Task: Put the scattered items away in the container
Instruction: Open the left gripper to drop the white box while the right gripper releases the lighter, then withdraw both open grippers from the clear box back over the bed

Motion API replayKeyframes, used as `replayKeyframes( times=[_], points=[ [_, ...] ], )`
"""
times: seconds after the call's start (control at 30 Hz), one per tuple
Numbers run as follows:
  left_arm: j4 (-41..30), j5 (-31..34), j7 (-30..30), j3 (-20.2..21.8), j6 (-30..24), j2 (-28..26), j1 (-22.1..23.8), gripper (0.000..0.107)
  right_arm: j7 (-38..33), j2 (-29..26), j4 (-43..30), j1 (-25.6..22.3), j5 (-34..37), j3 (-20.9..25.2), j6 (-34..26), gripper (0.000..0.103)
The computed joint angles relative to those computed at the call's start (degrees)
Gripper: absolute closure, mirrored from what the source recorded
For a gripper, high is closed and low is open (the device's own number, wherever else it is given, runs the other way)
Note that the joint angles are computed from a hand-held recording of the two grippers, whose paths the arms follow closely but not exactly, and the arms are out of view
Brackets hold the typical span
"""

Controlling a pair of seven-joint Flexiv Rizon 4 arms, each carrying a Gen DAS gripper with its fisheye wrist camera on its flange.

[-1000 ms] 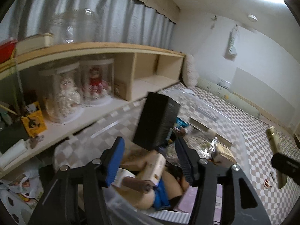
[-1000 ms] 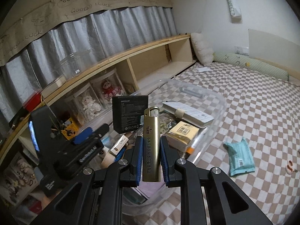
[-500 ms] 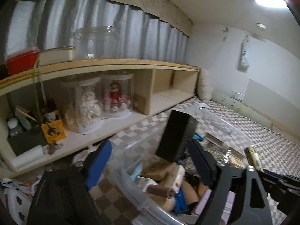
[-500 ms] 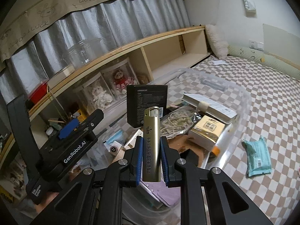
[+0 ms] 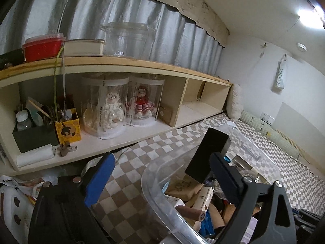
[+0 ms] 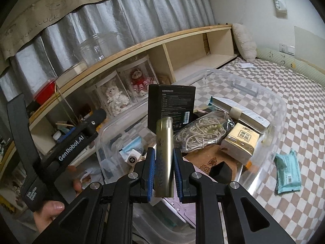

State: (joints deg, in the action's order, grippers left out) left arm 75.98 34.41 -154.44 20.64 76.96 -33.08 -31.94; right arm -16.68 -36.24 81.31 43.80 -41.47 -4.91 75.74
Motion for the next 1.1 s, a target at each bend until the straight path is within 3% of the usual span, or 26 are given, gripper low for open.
replayKeyframes(
  times=[0.63,1.1],
  points=[
    [-0.6,0.2,1.5,-1.0,-0.7,-0.3,0.1,0.012,1.2,1.0,1.5,-0.2,-1.5,0.0,-1.3,0.084],
    [-2.1,0.8,3.5,-1.6,-1.4,-0.8,-1.1,0.011,12.0,4.9,7.3,-0.3,-10.6,-3.0,-2.9,0.084]
  ],
)
